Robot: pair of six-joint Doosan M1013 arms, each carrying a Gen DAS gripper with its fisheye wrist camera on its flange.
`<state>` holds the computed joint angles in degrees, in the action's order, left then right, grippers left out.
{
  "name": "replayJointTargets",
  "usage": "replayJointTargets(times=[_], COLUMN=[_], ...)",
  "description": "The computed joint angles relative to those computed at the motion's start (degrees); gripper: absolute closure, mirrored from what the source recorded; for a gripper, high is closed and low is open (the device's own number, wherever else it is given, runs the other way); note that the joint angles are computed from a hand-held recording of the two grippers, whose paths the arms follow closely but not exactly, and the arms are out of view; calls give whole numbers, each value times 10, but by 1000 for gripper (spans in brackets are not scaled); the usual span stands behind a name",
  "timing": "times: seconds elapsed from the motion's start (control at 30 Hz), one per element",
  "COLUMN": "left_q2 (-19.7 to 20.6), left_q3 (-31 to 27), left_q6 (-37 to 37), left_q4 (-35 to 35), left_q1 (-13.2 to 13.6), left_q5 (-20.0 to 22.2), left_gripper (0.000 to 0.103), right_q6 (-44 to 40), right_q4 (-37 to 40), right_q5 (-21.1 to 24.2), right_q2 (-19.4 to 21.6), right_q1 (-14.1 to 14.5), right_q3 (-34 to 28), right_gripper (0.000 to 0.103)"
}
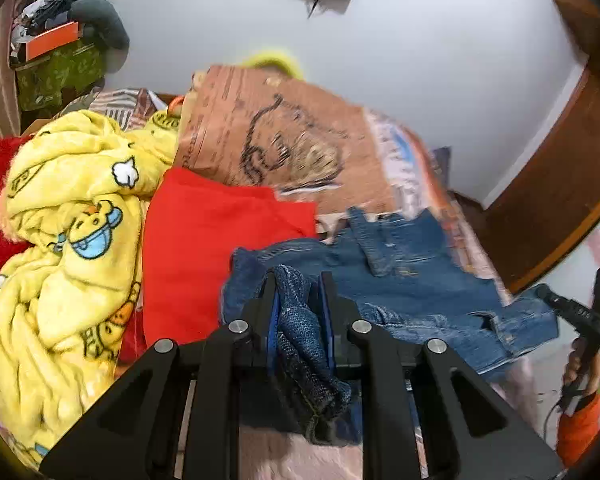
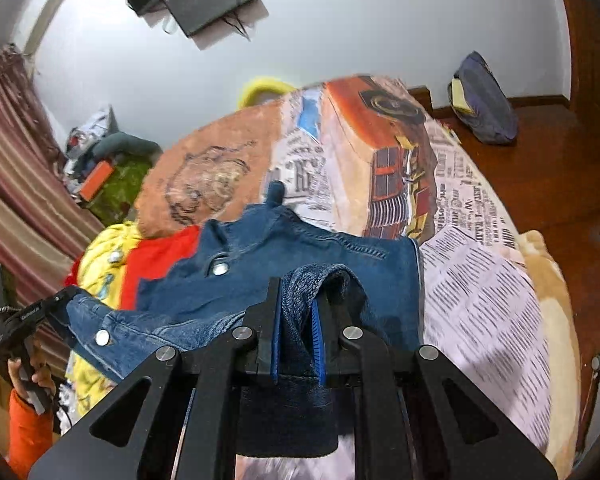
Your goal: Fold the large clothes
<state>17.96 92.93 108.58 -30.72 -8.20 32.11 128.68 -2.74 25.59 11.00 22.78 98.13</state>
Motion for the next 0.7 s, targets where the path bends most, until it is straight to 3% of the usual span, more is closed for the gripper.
replayJointTargets(times=[0.23, 0.4, 0.47, 0.57, 0.63, 0.7], left_q2=[81, 93, 82, 52, 30, 8], left_q3=[-47, -52, -49, -31, -14, 4], left_q6=[-71, -43, -50, -70, -71, -69], left_q4=[68, 70, 99, 161, 183, 205], left_q1=[-1, 2, -2, -12, -15, -17], left_q5=[63, 90, 84, 39, 7, -11], left_gripper=[83, 79, 75, 50, 40, 30], right_q6=[-83, -126, -105, -11, 55, 71], right_q4=[108, 138, 100, -25, -113, -140], right_q5=[32, 33, 53, 81, 83, 86], right_q2=[52, 45, 39, 28, 14, 0], right_q1=[-27, -31, -27, -11, 1, 8], right_q3=[-12, -6, -12, -19, -11, -4], right_gripper=[91, 87, 82, 57, 55, 45])
